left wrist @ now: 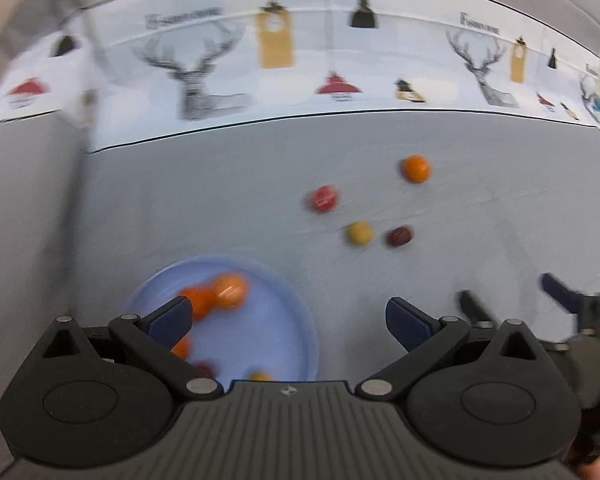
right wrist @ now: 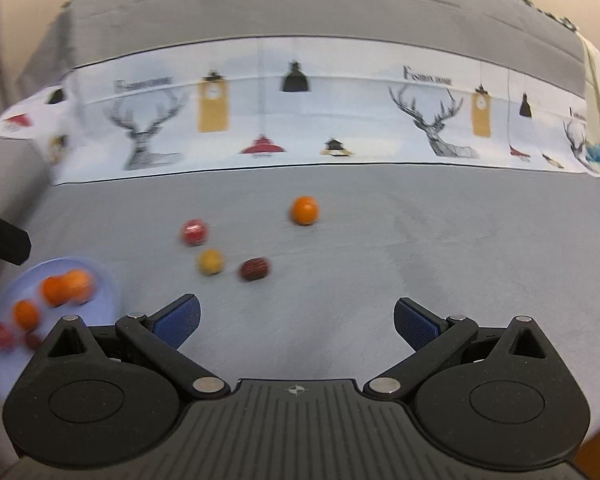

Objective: Organize fruits
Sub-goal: 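Grasp a yellow fruit with the left tool while the right tool grasps a jujube, then carry the yellow fruit and jujube over the plate and open both tools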

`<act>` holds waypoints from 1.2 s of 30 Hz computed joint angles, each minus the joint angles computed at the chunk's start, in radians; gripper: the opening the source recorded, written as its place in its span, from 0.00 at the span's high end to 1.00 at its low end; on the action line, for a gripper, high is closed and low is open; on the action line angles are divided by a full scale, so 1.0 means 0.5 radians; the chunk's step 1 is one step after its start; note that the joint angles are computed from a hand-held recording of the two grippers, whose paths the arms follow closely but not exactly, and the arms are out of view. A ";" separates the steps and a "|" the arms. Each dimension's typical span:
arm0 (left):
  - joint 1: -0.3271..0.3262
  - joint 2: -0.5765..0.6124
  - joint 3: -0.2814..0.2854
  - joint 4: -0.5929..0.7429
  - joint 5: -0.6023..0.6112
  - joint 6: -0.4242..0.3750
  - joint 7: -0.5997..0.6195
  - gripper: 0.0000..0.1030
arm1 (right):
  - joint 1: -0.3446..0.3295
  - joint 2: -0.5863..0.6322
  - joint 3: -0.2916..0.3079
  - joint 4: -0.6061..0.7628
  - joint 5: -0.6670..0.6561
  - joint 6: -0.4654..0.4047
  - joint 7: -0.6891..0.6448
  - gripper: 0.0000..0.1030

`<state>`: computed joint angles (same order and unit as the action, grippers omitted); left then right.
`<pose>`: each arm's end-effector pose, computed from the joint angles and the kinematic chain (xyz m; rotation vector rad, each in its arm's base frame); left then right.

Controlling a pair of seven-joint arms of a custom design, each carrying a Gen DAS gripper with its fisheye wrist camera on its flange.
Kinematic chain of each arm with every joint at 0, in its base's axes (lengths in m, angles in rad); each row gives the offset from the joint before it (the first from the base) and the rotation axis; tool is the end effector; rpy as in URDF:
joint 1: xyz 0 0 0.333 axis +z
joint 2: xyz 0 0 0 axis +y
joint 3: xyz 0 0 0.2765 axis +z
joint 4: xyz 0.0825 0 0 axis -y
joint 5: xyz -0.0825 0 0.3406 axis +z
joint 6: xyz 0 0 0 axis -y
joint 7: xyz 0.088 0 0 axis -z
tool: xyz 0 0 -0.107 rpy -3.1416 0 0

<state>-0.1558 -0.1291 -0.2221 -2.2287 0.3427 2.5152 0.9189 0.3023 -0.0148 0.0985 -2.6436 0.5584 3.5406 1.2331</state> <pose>0.4681 -0.1916 0.4527 -1.9602 1.8972 -0.4369 0.4301 0.1117 0.3494 -1.7839 1.5786 -0.7332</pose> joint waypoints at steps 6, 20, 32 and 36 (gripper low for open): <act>-0.041 0.663 0.059 0.569 -0.018 -0.045 0.108 0.00 | -0.123 0.606 -0.054 0.471 -0.495 -0.003 0.210 0.01; -0.183 1.472 0.209 1.389 -0.221 -0.323 0.287 0.03 | -0.116 0.973 -0.243 0.820 -0.754 0.063 0.505 0.15; -0.238 0.917 0.248 0.679 0.027 0.188 0.251 0.72 | -0.058 0.652 -0.305 0.595 -0.768 0.044 0.518 0.77; -0.191 0.465 0.197 0.264 0.080 0.236 0.153 0.72 | -0.216 0.228 -0.175 0.258 -1.010 0.030 0.632 0.77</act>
